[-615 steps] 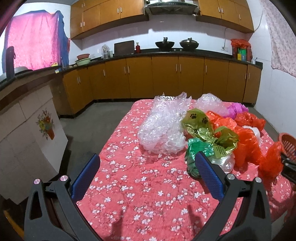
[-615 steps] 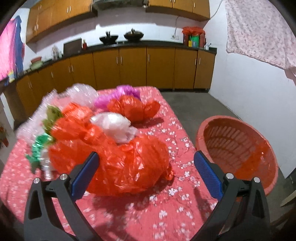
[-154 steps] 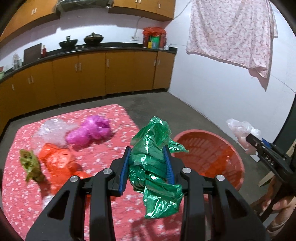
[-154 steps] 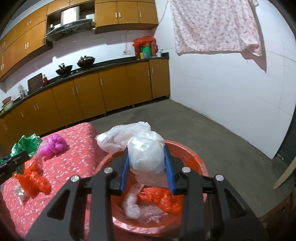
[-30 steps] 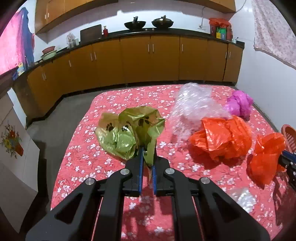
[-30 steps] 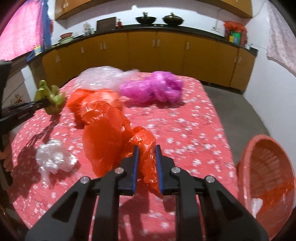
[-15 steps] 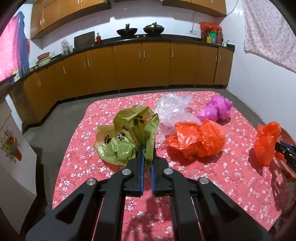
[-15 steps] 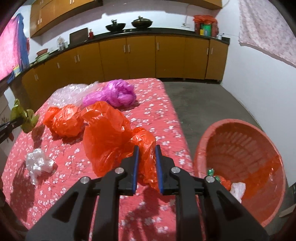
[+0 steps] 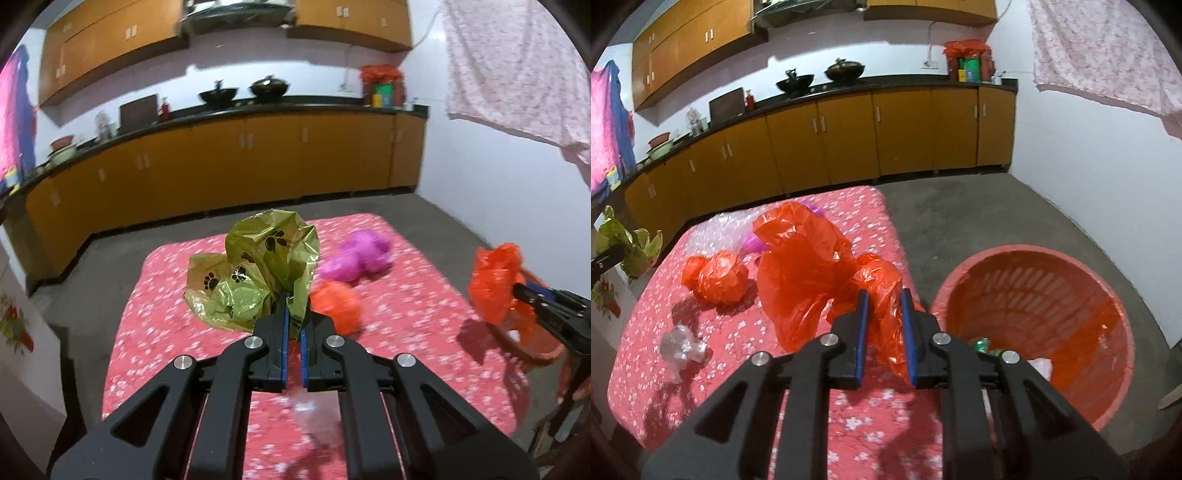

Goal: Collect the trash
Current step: 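Drop the orange bag into the basket with the right tool while the left tool drops the paw-print bag in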

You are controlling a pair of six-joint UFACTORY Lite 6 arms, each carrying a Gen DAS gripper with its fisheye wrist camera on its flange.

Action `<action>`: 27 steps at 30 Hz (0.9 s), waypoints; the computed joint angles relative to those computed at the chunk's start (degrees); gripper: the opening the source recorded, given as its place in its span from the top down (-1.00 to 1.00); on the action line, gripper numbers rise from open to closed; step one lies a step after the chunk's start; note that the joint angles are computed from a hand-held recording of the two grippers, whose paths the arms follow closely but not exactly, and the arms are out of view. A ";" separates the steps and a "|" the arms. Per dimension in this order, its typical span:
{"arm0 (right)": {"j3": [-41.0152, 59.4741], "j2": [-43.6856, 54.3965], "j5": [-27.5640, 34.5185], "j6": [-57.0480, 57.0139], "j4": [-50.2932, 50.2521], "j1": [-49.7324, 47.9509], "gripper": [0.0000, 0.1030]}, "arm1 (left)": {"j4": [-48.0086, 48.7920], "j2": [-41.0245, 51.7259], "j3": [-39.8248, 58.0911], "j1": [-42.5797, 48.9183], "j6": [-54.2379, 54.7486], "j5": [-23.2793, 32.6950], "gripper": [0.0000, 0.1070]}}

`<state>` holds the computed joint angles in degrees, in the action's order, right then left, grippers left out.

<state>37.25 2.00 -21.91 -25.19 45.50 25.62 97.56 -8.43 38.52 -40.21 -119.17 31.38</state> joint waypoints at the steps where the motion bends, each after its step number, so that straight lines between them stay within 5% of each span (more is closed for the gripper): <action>1: -1.07 -1.65 -0.13 -1.22 1.05 -0.66 0.66 | -0.66 0.67 1.20 -1.67 0.61 0.60 0.91; 11: -9.61 -15.41 2.58 -7.06 3.05 -12.90 0.66 | -1.74 12.47 16.95 -13.83 2.23 0.54 0.91; 16: -12.26 -20.46 6.48 -3.58 -3.90 -23.37 0.66 | 0.89 21.49 26.65 -17.62 0.45 -2.65 0.91; 27: -14.79 -23.40 10.07 35.11 -51.13 -44.96 0.66 | -1.32 38.45 46.37 -20.32 5.06 -9.65 0.91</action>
